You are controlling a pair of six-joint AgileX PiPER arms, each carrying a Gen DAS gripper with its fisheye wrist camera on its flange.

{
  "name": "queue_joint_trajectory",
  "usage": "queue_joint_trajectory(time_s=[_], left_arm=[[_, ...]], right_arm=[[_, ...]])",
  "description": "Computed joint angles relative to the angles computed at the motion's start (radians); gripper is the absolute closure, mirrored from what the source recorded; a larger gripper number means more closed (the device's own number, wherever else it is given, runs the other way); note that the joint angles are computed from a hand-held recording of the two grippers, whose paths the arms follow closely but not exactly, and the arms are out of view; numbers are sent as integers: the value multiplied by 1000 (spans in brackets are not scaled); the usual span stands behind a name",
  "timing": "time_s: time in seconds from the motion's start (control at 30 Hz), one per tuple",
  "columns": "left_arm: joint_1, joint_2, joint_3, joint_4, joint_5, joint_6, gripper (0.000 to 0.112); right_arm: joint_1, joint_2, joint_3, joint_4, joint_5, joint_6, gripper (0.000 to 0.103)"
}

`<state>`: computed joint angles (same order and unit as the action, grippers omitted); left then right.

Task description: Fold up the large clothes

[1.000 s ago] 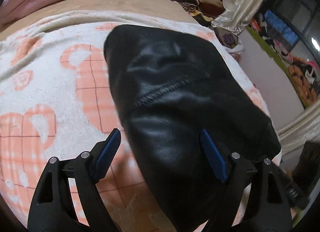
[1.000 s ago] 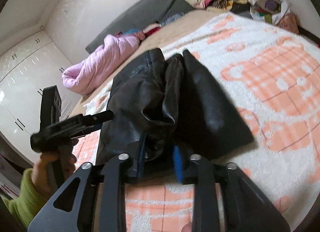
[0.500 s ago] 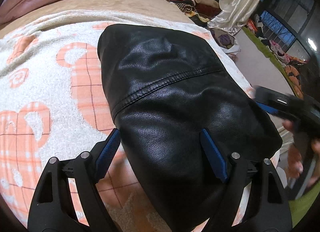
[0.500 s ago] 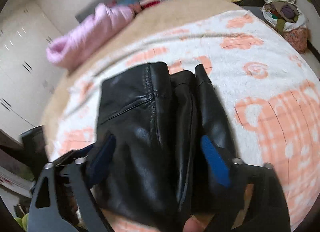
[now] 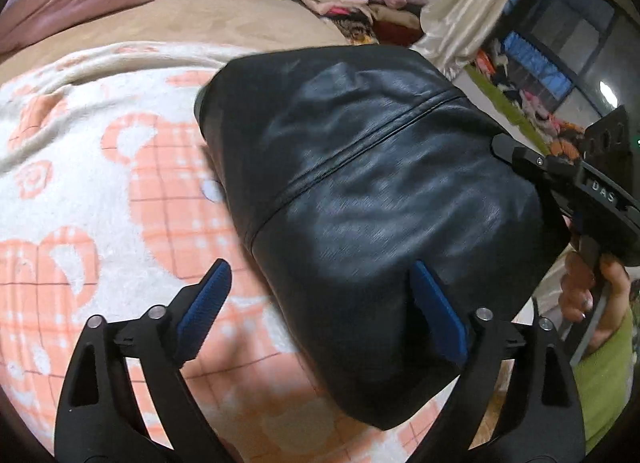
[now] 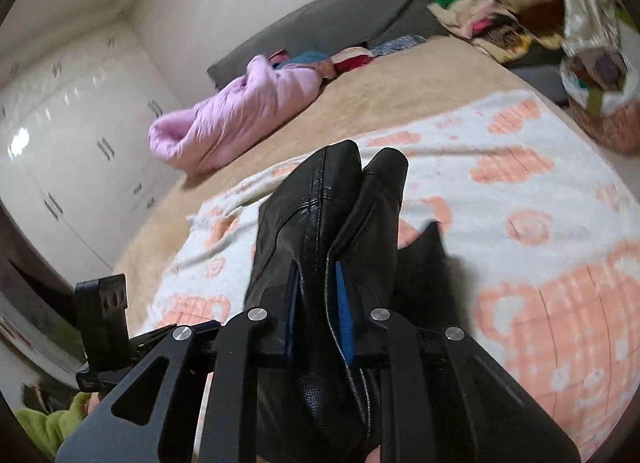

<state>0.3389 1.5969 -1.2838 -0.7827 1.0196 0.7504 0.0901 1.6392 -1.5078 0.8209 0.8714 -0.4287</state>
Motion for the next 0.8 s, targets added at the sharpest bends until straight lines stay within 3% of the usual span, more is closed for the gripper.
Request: queue_joint_trajectory(time_s=[0.13, 0.27, 0.4, 0.57, 0.63, 0.7, 0.8], left_arm=[[-54, 24, 39, 46, -26, -32, 26], [-73, 35, 53, 68, -34, -39, 20], [-92, 32, 48, 92, -45, -50, 20], [-115, 41, 42, 102, -56, -68, 19], [-121, 44, 35, 101, -57, -77, 19], [-119, 43, 39, 99, -59, -73, 19], [-124, 56, 21, 99, -57, -81, 19]], right_arm=[[-115, 60, 133, 178, 62, -135, 87], [-155, 84, 261, 354, 50, -294, 87], [-140, 54, 305, 336, -10, -319, 84], [-105, 24, 327, 257, -103, -254, 73], [-97, -9, 356, 231, -143, -244, 55], [-89, -35, 376, 200, -170, -230, 45], [-98, -78, 424, 197, -180, -236, 40]])
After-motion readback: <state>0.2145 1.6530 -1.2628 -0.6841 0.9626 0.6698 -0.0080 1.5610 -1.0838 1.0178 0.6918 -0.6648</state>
